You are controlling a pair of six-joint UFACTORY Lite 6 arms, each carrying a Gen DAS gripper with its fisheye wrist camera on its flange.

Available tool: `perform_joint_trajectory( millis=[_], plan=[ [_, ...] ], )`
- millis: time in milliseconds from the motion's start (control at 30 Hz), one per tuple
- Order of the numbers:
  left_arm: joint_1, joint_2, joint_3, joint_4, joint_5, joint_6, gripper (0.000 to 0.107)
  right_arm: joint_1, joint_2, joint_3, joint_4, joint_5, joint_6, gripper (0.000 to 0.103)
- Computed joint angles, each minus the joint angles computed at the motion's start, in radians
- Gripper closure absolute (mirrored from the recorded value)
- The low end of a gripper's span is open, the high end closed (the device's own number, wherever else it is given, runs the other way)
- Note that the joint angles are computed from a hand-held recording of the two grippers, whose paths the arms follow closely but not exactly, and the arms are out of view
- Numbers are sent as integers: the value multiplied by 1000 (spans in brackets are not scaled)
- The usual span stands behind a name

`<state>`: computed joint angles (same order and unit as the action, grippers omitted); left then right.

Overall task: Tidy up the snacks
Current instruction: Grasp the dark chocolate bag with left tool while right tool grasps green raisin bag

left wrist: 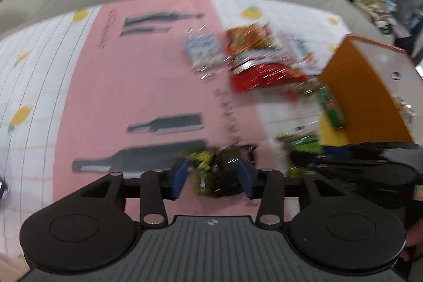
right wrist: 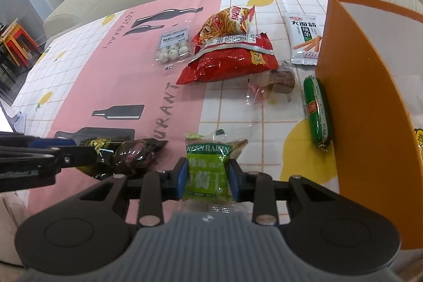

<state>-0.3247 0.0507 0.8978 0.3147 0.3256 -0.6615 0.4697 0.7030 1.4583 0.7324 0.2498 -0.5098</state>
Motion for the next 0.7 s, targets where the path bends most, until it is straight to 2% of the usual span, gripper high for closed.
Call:
perform_joint_trajectory(
  millis=[100, 200, 300, 400, 500, 633, 700],
  plan=[
    [-57, 40, 33, 65, -6, -20, 52, -11, 7, 11, 39, 19, -22, 72],
    [-107, 57, 22, 233, -48, -146, 52, -21, 8, 14, 49, 28, -19, 71],
    [-107, 115, 41, 234, -56, -136, 52, -37, 18, 24, 82, 55, -23, 71],
    [-83, 172, 56, 151, -78, -79, 52, -50, 27, 33, 140, 84, -56, 70],
    [-77, 201, 61, 219, -80, -156, 52, -47, 26, 31, 155, 86, -74, 67],
    [-54, 237, 71, 187, -102, -142, 49, -43, 28, 35, 147, 85, -69, 66],
    [-56, 246, 69, 235, -114, -184, 47, -46, 32, 40, 146, 88, -67, 66]
  ],
)
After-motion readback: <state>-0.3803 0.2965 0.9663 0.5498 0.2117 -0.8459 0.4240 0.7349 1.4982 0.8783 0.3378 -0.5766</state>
